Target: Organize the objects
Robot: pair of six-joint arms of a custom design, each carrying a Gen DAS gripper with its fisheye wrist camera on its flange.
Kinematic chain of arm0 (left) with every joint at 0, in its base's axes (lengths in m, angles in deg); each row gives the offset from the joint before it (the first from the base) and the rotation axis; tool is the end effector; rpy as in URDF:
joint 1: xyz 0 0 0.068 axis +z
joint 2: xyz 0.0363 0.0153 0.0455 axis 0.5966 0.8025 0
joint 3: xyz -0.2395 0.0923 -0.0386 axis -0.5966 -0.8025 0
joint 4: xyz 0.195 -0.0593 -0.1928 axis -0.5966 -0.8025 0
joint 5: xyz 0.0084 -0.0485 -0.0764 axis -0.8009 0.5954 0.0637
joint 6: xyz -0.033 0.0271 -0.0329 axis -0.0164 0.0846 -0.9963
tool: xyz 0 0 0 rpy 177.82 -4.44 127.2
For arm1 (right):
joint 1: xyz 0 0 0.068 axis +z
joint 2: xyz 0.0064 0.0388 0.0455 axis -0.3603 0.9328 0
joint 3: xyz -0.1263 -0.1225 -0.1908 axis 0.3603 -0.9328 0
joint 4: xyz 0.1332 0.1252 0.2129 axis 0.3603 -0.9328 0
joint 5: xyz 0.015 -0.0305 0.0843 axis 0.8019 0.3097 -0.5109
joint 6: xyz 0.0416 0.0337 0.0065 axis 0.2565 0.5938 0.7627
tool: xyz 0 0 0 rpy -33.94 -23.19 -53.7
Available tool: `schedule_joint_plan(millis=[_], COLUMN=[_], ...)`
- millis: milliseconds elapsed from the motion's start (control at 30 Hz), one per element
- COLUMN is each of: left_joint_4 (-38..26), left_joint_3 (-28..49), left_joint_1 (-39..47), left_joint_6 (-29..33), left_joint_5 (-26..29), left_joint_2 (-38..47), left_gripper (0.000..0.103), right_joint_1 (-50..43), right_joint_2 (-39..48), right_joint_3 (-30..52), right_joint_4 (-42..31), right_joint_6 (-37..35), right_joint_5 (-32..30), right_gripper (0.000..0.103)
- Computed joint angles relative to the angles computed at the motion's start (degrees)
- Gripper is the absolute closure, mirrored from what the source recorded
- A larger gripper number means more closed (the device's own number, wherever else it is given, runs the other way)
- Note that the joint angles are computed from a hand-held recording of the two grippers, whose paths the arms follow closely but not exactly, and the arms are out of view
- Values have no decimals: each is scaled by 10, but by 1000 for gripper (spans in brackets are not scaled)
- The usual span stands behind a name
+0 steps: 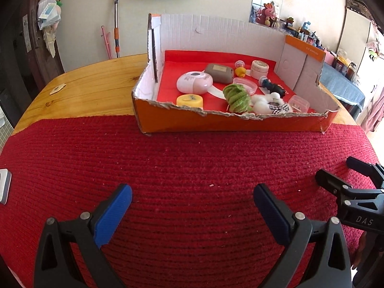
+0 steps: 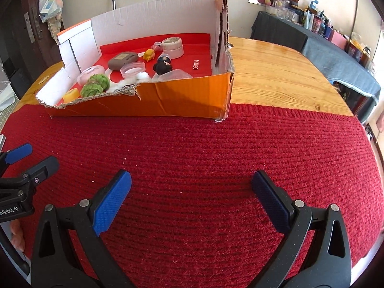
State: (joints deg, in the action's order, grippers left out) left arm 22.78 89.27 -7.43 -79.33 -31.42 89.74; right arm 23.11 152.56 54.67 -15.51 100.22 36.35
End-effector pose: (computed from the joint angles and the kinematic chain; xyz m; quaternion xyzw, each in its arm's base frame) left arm 0.1604 -0.1270 0.0684 -0.2042 0.9206 0.0502 0.3290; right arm 0.2384 0.2245 0.0720 -0.2520 0.9147 0.0760 0.3065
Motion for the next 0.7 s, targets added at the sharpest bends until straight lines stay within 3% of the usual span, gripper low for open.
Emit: schedule_joint_plan(millis=[700], left_joint_4=[-19], left_joint_3=[21], left_joint_1=[1], left_joint_6=[-11], left_joint_5=[-7], left_joint_2=[27], left_gripper=[0], right_joint_1=[3], right_joint_2=[2], right_joint_3=[-2], right_joint_4=[11], right_joint_6=[12], right_joint_5=[13], right_gripper=[0])
